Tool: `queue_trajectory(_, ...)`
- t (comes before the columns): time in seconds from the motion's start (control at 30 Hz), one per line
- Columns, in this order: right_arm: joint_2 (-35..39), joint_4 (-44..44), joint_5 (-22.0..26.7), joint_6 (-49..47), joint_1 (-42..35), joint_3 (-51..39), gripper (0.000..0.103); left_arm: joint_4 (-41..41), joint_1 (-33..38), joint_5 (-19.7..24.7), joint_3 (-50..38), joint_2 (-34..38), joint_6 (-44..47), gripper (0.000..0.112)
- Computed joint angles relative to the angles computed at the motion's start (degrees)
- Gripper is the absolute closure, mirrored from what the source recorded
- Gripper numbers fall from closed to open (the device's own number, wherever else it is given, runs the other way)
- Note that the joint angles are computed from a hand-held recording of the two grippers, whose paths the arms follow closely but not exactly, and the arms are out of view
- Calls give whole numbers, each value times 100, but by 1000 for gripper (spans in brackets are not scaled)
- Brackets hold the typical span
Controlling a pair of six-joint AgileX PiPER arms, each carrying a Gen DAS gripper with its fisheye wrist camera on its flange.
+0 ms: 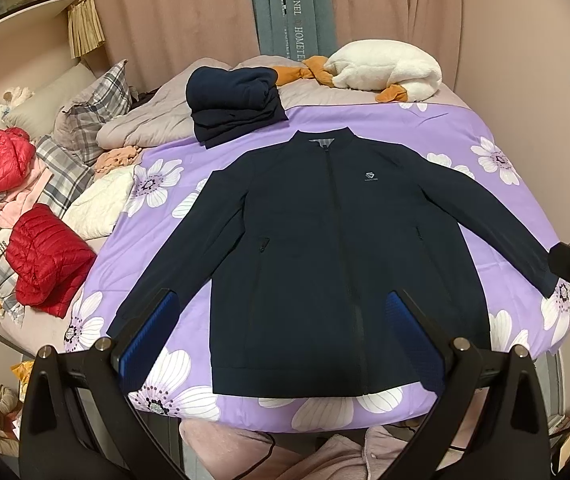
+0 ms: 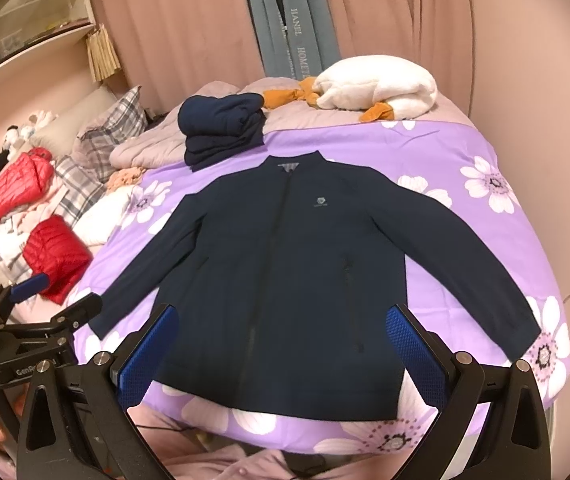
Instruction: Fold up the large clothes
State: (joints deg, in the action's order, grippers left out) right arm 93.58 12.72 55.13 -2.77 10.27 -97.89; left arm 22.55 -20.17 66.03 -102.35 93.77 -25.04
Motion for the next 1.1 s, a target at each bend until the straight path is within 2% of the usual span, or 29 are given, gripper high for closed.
queue_trajectory(1.1, 43, -48, 23, 67, 59, -60, 1, -6, 34, 99, -211, 151, 114, 10)
